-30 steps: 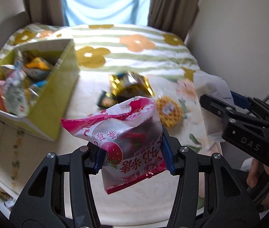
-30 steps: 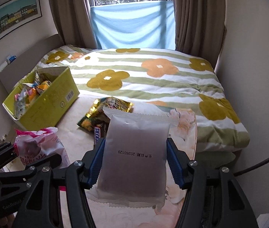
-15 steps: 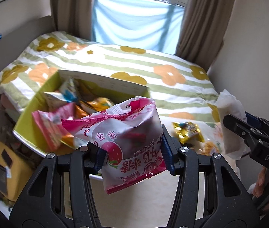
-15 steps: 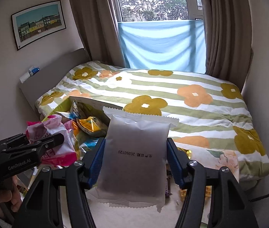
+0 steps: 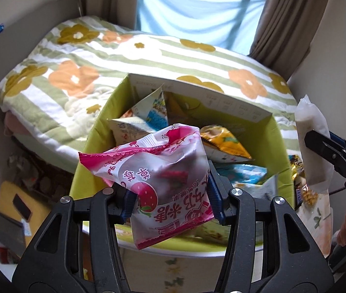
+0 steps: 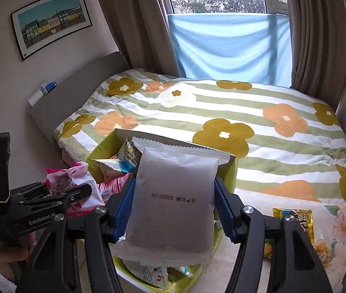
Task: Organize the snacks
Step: 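Lift and carry both held snacks over the yellow box, then open both tools to release the snacks into the box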
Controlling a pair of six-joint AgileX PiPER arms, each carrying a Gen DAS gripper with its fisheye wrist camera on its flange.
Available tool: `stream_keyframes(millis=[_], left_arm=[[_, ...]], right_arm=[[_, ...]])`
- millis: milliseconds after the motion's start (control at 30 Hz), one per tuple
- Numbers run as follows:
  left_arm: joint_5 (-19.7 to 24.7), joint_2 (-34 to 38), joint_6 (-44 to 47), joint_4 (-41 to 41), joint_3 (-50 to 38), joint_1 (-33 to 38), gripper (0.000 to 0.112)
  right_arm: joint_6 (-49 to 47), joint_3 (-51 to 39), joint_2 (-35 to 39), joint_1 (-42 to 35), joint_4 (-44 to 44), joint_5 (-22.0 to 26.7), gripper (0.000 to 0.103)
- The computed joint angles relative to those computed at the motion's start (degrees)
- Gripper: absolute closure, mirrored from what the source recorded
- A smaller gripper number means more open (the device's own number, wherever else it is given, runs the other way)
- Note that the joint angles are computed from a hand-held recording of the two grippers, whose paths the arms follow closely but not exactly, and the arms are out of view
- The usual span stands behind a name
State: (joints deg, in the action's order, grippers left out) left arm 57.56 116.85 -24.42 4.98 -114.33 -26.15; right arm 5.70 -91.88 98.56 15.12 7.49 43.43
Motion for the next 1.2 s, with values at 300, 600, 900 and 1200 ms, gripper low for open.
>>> stream_keyframes(millis=[300,600,900,1200], left_arm=[[-3.6,0.3,6.1,-3.5,3.8,1.7,0.01],[-4.8,-2.5,6.4,-4.7,8.1,3.2,0.01],[-5.7,-3.8,3.9,-3.6,10.2,3.0,0.01],[-6.4,-6.0,1.6,-2.8,13.6,2.0,0.01]], right_arm=[[4.6,-6.7,6.8,2.5,-4.0,4.7,0.046],[3.7,-11.0,10.7,3.5,-2.8,6.4,0.046],[2.0,-15.8,14.1,3.7,0.0,9.4,0.04],[3.5,-8.5,9.3,3.8,-1.6,5.2,0.014]])
